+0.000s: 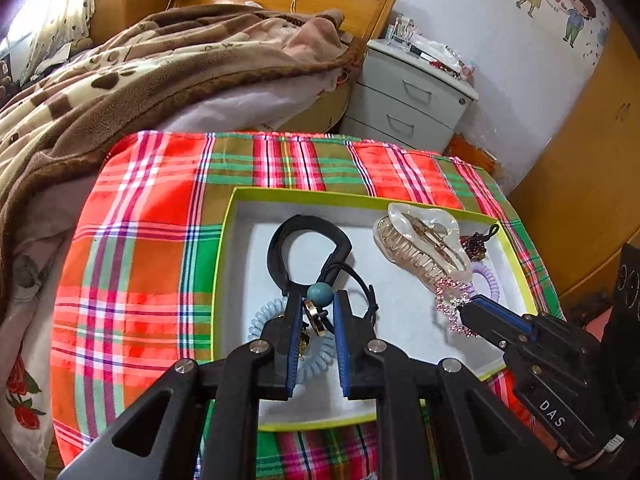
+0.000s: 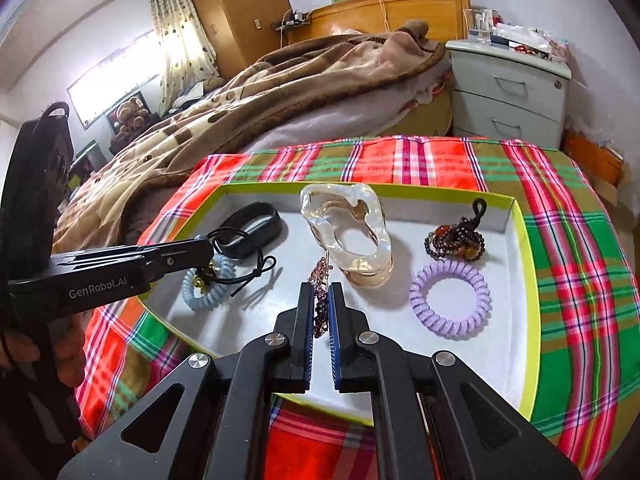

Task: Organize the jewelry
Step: 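Carry the black hair tie into the box with the left tool while the right places the pink clip, then move both open tools back to the gold ring and grey hair ties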

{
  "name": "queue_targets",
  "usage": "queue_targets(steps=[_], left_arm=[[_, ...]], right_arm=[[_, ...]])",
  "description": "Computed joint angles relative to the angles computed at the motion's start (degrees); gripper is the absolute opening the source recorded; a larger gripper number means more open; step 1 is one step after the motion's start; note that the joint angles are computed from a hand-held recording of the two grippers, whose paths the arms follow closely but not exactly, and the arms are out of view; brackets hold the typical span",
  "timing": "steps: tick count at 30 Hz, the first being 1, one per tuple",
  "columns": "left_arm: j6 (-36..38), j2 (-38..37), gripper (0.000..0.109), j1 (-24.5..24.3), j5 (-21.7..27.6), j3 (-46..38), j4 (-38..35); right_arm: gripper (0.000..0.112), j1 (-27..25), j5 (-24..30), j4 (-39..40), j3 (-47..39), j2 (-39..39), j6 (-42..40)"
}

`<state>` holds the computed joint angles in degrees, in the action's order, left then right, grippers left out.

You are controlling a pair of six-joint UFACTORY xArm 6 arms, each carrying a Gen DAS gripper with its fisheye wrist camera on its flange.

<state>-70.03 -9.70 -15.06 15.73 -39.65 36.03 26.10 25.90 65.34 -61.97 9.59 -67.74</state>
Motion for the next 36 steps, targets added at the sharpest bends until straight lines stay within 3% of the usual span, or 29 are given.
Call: queue_targets(steps=[23, 36], left_arm=[[-1.0, 2.4, 0.017, -0.3, 1.5, -1.9, 1.1], [0.1, 2.0, 0.032, -0.4, 2.4, -1.5, -0.5]], right_arm=[[0.007, 0.2, -0.5, -4.7, -2.0, 2.7, 4.9], [0.018, 0.9, -1.7, -4.5, -1.3, 1.8, 4.4]])
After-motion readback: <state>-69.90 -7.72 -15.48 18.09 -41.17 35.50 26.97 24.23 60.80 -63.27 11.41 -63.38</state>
